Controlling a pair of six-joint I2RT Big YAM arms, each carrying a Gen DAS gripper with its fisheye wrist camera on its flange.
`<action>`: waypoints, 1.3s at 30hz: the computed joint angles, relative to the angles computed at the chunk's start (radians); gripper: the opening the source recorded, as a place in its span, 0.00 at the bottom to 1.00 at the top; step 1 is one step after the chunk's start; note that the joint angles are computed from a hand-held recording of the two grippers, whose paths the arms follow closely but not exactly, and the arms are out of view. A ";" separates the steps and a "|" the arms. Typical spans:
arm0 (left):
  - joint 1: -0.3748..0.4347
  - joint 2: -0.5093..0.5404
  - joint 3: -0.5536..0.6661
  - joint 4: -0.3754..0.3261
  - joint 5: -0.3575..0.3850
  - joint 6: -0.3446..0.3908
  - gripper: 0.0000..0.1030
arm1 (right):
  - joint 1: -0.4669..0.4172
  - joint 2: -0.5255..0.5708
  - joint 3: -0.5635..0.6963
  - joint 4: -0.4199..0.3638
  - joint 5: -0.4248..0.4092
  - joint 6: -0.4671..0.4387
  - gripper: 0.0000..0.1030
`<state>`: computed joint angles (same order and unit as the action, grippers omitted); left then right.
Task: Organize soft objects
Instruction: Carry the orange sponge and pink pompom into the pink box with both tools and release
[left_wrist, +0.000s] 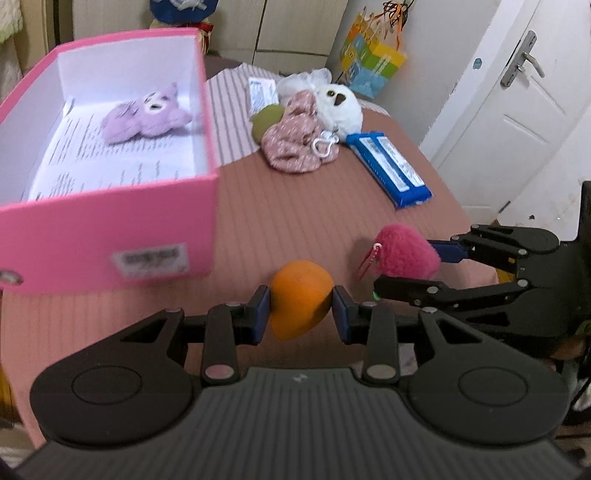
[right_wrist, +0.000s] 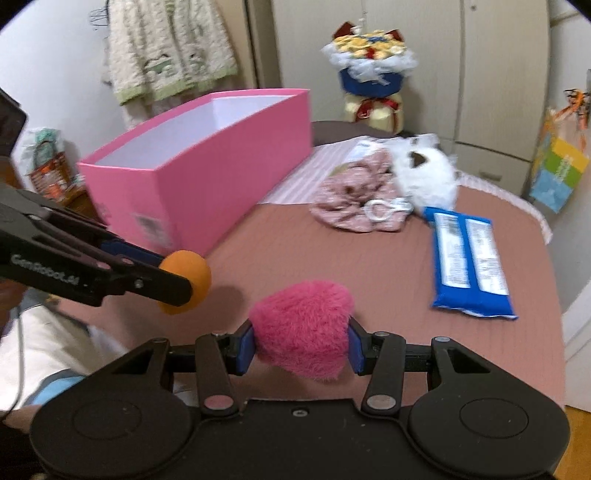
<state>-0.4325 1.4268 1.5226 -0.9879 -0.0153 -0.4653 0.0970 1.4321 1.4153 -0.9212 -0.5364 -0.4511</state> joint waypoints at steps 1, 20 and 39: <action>0.004 -0.013 -0.004 -0.014 0.007 0.003 0.34 | 0.002 0.000 0.015 -0.036 -0.020 -0.010 0.52; 0.024 -0.174 0.043 -0.168 -0.164 0.125 0.34 | 0.083 0.002 0.233 -0.326 -0.251 -0.122 0.52; 0.194 -0.104 0.139 -0.049 -0.124 0.237 0.34 | 0.192 0.186 0.487 -0.202 -0.246 0.019 0.52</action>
<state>-0.2380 1.3229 1.6620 -1.0368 -0.1397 -0.2287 0.2887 1.6180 1.9026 -1.1232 -0.7824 -0.4325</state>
